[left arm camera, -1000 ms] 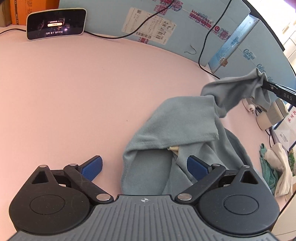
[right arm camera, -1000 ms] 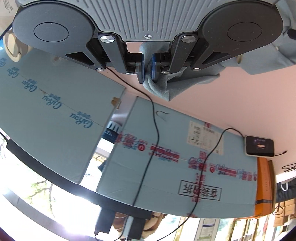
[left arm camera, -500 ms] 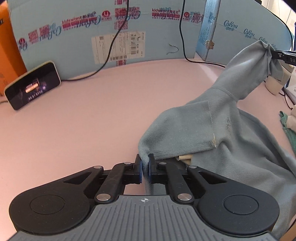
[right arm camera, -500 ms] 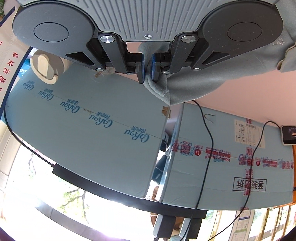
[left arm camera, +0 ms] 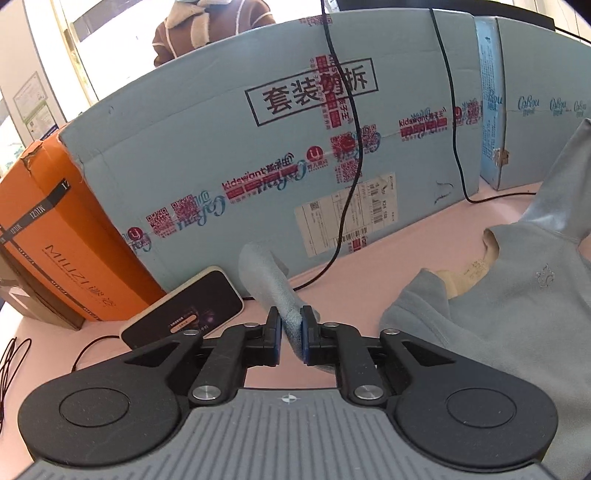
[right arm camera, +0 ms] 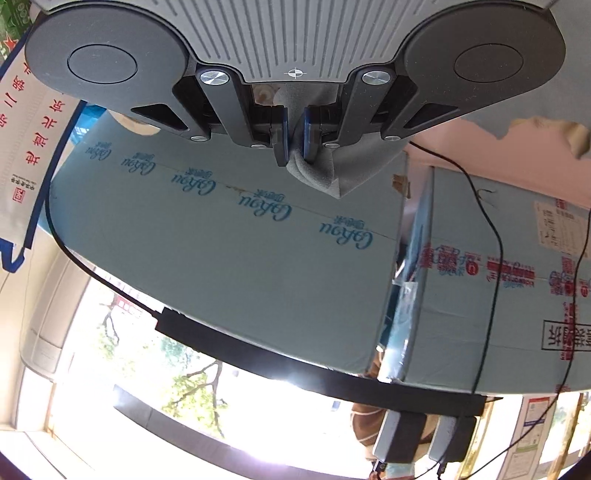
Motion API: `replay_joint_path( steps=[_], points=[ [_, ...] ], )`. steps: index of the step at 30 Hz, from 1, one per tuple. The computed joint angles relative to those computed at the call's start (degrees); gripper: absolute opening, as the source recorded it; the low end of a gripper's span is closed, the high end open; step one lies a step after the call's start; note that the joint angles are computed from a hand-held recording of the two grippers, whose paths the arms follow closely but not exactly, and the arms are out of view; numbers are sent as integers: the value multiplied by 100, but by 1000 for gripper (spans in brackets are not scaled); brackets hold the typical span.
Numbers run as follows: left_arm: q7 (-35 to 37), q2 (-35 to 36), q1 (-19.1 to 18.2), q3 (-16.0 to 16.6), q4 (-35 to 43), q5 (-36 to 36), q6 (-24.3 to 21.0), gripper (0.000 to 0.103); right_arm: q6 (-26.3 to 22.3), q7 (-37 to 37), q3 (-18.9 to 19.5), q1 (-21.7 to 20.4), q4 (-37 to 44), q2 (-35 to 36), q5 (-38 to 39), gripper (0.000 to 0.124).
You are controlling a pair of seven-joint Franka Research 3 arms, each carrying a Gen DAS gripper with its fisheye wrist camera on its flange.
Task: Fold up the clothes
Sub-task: 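Pinch the sweater with both tools and lift it to shake it open, then lay the sweater down flat and release both tools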
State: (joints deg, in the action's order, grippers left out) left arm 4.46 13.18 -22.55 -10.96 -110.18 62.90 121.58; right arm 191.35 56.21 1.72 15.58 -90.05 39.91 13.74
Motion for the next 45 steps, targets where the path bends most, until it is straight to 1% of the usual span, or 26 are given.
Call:
replay_joint_path(
  steps=[1, 2, 3, 5, 7, 8, 9, 11, 13, 15, 20, 23, 24, 25, 27, 29, 31, 32, 33, 34, 36, 38, 40, 42, 44, 45],
  points=[
    [61, 75, -3, -15, 48, -55, 8, 20, -116, 65, -213, 153, 25, 13, 110, 8],
    [119, 149, -12, -22, 93, -109, 24, 33, -246, 146, -424, 303, 51, 30, 204, 8],
    [135, 209, -20, -22, 114, -151, 92, 49, -332, 208, -545, 385, 58, 38, 242, 11],
    [208, 286, -72, -25, 153, -243, 92, 63, -417, 285, -714, 501, 9, 18, 233, 13],
    [270, 343, -133, -25, 183, -321, 74, 70, -449, 370, -962, 692, -60, -10, 209, 24],
    [286, 356, -160, -26, 185, -356, 74, 77, -421, 373, -938, 677, -129, -58, 176, 35],
    [262, 332, -182, -27, 145, -378, 110, 83, -390, 367, -895, 647, -202, -109, 147, 49],
    [180, 254, -207, -37, 35, -425, 215, 85, -195, 307, -736, 546, -399, -226, 88, 66],
    [-93, 114, -201, -56, -163, -446, 500, 87, -94, 180, -467, 350, -578, -358, -4, 71],
    [-453, -32, -167, -78, -394, -454, 911, 92, -100, 61, -160, 121, -760, -505, -94, 72],
    [-1203, -111, -113, -141, -727, -565, 1816, 94, -470, -254, 958, -773, -1248, -833, -302, 77],
    [-1457, -24, -163, -157, -773, -646, 2114, 94, -759, -554, 1614, -1293, -1645, -1064, -281, 79],
    [-1562, 7, -189, -155, -786, -660, 2210, 94, -969, -734, 1883, -1514, -1784, -1160, -244, 82],
    [-1754, 21, -225, -137, -814, -616, 2321, 94, -1126, -994, 2239, -1819, -1957, -1247, -168, 82],
    [-2305, 22, -283, -73, -918, -390, 2689, 94, -1388, -1516, 2852, -2348, -2305, -1424, 40, 82],
    [-2868, 58, -315, 9, -990, -52, 3135, 94, -1596, -1928, 3248, -2693, -2688, -1687, 281, 82],
    [-3527, 115, -362, 106, -1022, 404, 3556, 94, -1832, -2337, 3678, -3089, -3005, -1939, 668, 82],
    [-3740, 174, -379, 138, -983, 620, 3729, 94, -1979, -2527, 3832, -3258, -3110, -2044, 869, 82],
    [-3815, 232, -390, 144, -936, 731, 3822, 94, -2108, -2647, 3894, -3340, -3195, -2143, 1034, 82],
    [-3743, 293, -383, 125, -884, 706, 3867, 94, -2267, -2672, 3872, -3346, -3278, -2266, 1163, 82],
    [-3543, 401, -366, 122, -802, 614, 3993, 93, -2489, -2718, 3782, -3294, -3442, -2471, 1402, 82],
    [-3474, 460, -375, 172, -771, 593, 4148, 92, -2558, -2694, 3637, -3144, -3618, -2632, 1535, 82],
    [-3368, 510, -389, 206, -747, 521, 4225, 91, -2486, -2571, 3448, -2906, -3782, -2740, 1569, 82],
    [-3300, 562, -411, 252, -728, 448, 4306, 81, -2344, -2716, 3398, -2774, -3960, -2820, 1774, 80],
    [-3419, 607, -480, 356, -707, 544, 4391, 77, -2067, -2649, 3193, -2489, -4100, -2832, 1705, 79],
    [-3544, 613, -533, 416, -693, 664, 4397, 75, -1935, -2567, 3046, -2313, -4160, -2832, 1610, 75]
  ],
)
